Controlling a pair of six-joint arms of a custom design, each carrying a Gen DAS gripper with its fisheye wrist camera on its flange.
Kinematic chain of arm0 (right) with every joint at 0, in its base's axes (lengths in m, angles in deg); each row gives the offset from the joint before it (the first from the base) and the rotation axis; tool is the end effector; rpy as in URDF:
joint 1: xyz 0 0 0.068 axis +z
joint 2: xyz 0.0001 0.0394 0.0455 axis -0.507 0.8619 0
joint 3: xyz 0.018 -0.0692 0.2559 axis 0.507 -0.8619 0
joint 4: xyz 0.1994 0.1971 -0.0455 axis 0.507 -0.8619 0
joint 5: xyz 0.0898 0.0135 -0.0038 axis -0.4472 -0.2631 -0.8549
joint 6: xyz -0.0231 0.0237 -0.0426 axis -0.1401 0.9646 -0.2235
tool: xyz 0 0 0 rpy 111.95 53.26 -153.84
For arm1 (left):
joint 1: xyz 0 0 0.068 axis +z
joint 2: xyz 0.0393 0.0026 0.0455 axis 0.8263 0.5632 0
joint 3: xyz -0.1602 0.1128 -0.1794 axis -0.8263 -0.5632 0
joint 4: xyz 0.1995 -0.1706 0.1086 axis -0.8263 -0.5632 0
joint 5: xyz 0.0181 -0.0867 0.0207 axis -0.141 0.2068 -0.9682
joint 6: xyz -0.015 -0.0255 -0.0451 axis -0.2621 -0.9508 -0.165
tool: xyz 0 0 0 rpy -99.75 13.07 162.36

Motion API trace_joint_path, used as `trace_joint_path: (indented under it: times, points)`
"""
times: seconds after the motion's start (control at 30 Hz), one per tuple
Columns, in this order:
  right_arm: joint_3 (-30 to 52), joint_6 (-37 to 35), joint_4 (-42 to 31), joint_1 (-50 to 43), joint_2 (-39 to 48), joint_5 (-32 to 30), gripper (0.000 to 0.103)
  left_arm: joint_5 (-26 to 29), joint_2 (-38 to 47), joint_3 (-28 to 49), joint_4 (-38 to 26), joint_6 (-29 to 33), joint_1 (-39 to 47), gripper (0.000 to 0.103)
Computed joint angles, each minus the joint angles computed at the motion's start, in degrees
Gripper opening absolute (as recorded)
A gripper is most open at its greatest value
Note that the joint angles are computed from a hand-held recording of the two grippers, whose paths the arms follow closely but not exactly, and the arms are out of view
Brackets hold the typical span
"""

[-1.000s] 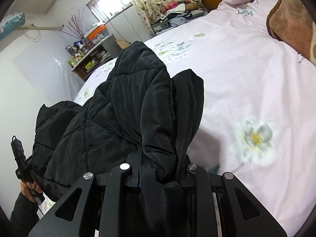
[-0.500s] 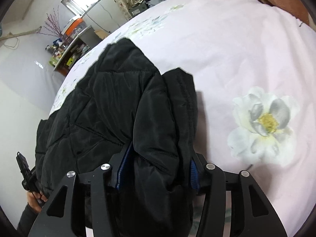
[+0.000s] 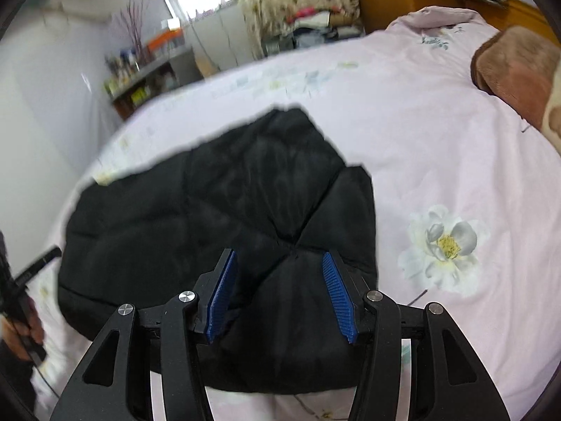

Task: Fold large clothes
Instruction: 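Lay the folded bundle down with both tools and open them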

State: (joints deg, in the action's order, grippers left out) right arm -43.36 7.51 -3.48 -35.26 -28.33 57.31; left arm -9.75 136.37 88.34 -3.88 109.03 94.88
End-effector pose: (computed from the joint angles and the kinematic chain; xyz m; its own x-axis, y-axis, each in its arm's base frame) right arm 0.2024 -0.0125 0.1315 -0.7391 0.2944 -0.6058 0.1801 0.9531 0.2434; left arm 0.2622 0.1846 0.1610 -0.7197 0.1010 -0.6869 0.2724 0.9511 -0.1456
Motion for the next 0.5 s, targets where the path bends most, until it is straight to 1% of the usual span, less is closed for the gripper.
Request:
trace_joint_path:
  times: [0.07,0.1,0.13,0.23,0.33,0.43,0.47,0.5]
  points:
    - [2.0,-1.6,1.7,-0.2,7.3,1.0,0.052,-3.3,1.5,-1.1,3.2,-2.6,-2.2,0.049]
    - [2.7,-1.8,2.4,-0.4,9.6,1.5,0.052,-3.8,1.4,-1.7,3.6,-3.1,-2.5,0.049]
    - [2.6,-2.4,2.3,-1.0,9.5,1.3,0.052,-4.1,1.0,-2.2,3.8,-3.2,-2.4,0.049]
    - [2.3,-2.1,-1.2,-1.1,5.0,1.6,0.052,-4.5,-2.4,-3.7,2.6,-2.6,-1.6,0.049]
    - [1.6,-0.6,-7.3,-0.1,-3.2,2.7,0.052,-4.1,-6.1,-4.4,-0.2,-0.8,0.3,0.049]
    - [0.6,2.0,-17.0,2.6,-15.6,4.6,0.052,-2.0,-10.6,-5.4,-5.3,2.5,4.4,0.049]
    - [0.6,2.9,-19.2,3.5,-18.0,4.9,0.052,-1.0,-11.9,-5.4,-7.8,4.1,6.1,0.049]
    - [0.7,4.2,-22.8,5.0,-21.9,5.5,0.052,-0.1,-13.1,-5.3,-10.5,5.9,7.7,0.049]
